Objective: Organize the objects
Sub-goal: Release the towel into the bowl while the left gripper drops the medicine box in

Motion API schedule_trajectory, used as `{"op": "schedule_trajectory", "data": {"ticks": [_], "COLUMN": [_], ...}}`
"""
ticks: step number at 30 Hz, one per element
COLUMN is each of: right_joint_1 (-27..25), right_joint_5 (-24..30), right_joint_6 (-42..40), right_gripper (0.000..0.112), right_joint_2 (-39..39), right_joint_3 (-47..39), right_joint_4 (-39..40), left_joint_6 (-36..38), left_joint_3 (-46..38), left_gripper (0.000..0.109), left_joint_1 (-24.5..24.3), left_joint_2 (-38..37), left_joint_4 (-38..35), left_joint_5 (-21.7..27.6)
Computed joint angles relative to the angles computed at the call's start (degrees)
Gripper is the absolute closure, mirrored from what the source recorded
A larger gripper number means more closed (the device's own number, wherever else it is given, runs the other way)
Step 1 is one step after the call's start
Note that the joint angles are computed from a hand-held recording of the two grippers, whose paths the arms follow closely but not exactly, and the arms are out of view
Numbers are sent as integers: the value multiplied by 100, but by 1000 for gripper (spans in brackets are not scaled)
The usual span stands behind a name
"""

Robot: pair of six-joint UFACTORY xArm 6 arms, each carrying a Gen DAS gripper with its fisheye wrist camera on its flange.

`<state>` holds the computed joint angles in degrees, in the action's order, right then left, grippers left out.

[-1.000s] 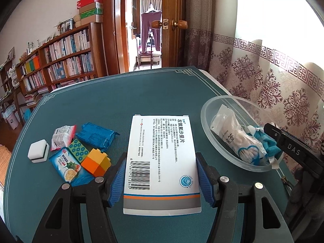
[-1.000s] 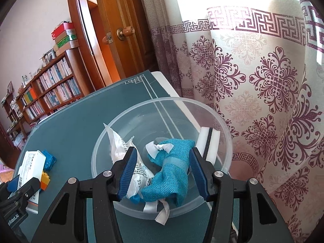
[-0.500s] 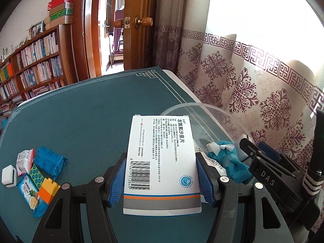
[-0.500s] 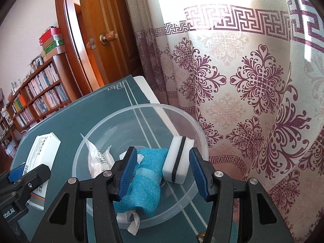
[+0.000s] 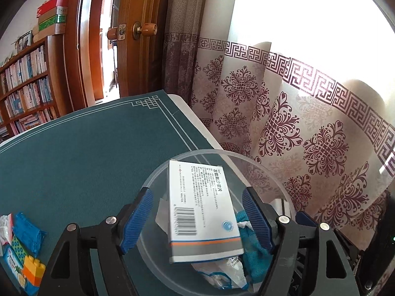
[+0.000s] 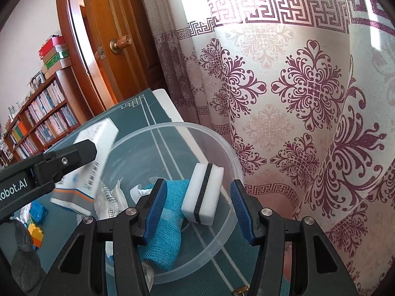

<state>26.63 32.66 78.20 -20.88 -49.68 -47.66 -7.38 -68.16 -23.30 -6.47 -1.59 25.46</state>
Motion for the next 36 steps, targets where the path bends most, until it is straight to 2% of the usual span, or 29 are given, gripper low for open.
{"op": "schedule_trajectory", "data": {"ticks": [6,15,20,26,36], "right_joint_1": [20,231,338,448,646], "right_joint_5": [-2,45,64,38,37], "right_joint_6": [1,91,140,168,157], "right_gripper": [57,57,57,57,57], "right_joint_2": [21,7,-18,-49,-27], "right_joint_3": [-8,-71,-86,-95,-139], "right_joint_4": [-17,-210,-296,-370,-463], "left_joint_6": [-354,-2202,-2702,-2951,-3135], "left_joint_3": [235,818,1078,1317,1765], "left_gripper": [24,17,15,13,9], "left_joint_1": [147,287,295,283,416], "left_joint_2": [-141,-726,-1055,-1381,-1914], "left_joint_4": [315,2802,3611,4027,4218], "left_joint_5": [-36,-97,-78,-8,173]}}
